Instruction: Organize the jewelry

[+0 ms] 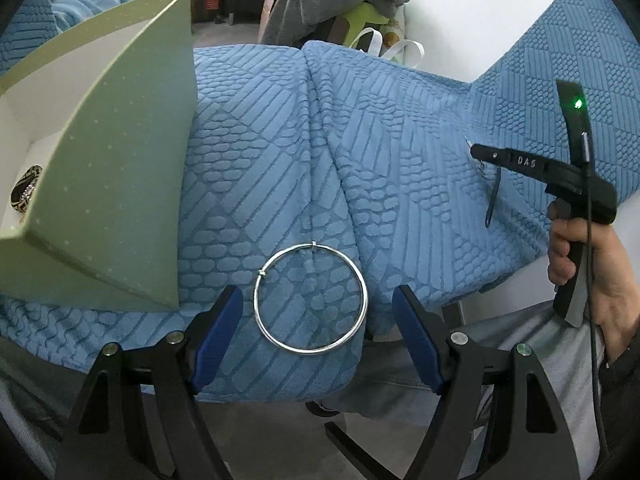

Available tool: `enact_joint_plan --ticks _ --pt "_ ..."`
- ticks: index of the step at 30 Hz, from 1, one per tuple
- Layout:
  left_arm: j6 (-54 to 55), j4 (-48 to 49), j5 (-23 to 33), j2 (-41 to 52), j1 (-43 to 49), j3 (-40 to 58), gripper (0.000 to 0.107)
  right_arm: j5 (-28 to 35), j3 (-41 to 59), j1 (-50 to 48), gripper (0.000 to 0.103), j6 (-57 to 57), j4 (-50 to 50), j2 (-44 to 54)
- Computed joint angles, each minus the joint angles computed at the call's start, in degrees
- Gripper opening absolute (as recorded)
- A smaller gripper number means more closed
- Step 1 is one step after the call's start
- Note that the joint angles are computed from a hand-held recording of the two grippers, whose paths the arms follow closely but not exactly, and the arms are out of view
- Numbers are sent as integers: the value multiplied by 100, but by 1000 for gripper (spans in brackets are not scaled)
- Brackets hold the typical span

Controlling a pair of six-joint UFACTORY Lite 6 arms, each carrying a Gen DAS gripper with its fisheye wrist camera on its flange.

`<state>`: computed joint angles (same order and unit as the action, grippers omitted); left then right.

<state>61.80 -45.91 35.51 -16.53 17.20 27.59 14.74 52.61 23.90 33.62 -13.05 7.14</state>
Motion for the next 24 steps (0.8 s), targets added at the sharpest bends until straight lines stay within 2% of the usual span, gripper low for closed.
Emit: enact_joint_plan --ticks 2,7,11,17,19,24 --pt "24 10 -164 -14 -134 -66 76 -13 -22 56 4 -184 277 -94" --pt "-189 162 -711 -5 -602 -206 72 149 135 352 4 220 8 -77" --pt "-268 226 -1168 -72 -914 -338 71 297 320 702 4 1116 -669 -52" --pt "-852 842 -1705 -233 -1336 -577 71 564 347 1034 4 1736 -1000 -66" --pt "-1230 1205 -1934 -357 -1515 -707 67 624 308 1111 4 1909 -1137 -116" --pt "-1152 1066 -1857 -404 -1459 -727 67 762 130 1291 4 2337 -1359 -323"
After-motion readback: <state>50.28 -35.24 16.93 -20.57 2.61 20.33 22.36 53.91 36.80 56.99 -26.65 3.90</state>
